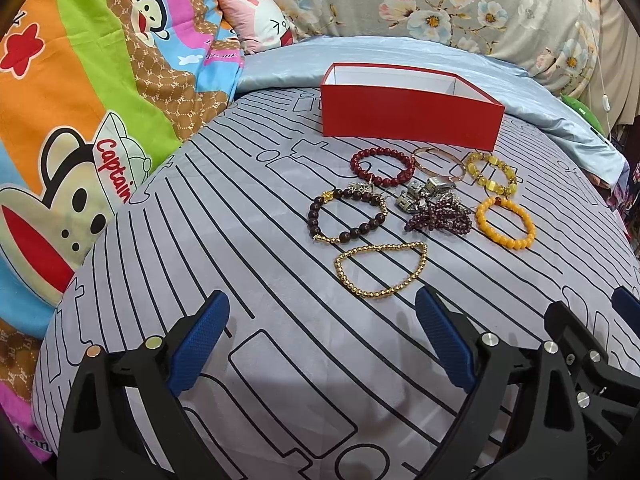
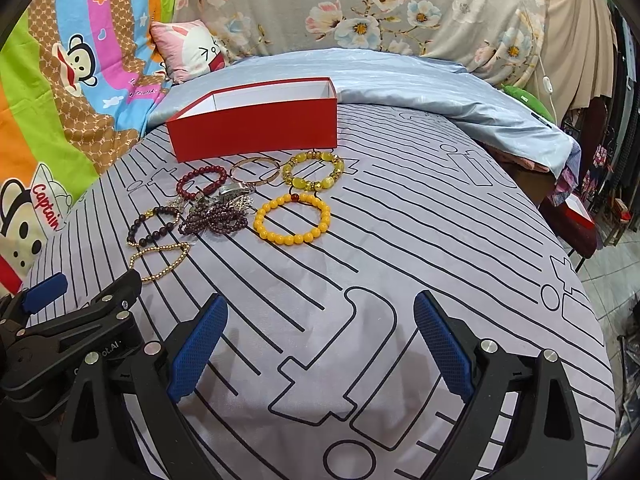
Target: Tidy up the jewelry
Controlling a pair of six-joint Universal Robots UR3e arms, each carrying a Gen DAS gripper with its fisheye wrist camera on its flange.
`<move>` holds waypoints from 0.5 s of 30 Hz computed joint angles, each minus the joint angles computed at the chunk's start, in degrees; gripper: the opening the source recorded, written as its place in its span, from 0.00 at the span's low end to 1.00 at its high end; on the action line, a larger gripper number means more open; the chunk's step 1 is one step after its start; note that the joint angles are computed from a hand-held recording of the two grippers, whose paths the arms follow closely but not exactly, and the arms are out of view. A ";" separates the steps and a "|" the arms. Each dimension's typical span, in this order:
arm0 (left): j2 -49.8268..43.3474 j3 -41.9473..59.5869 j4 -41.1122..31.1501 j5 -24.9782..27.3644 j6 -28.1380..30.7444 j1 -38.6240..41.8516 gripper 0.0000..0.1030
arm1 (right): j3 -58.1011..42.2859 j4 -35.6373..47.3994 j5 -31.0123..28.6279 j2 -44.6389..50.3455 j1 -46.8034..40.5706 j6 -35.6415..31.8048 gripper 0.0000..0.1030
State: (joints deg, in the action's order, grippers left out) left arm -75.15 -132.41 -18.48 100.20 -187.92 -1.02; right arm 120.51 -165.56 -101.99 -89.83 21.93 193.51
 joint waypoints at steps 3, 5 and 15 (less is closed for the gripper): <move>-0.58 0.39 0.06 0.88 -0.42 -0.85 0.87 | -0.76 0.58 -0.81 0.24 0.66 0.48 0.88; -0.58 0.40 0.06 0.69 -0.36 -0.74 0.87 | -0.70 0.53 -0.69 0.20 0.46 0.34 0.88; -0.52 0.42 -0.01 0.80 -0.36 -0.82 0.87 | -0.64 0.51 -0.61 0.12 0.41 0.31 0.88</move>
State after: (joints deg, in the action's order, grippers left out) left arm -75.67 -131.99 -18.50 101.00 -188.29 -1.83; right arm 119.87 -165.04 -102.60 -89.71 22.34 193.82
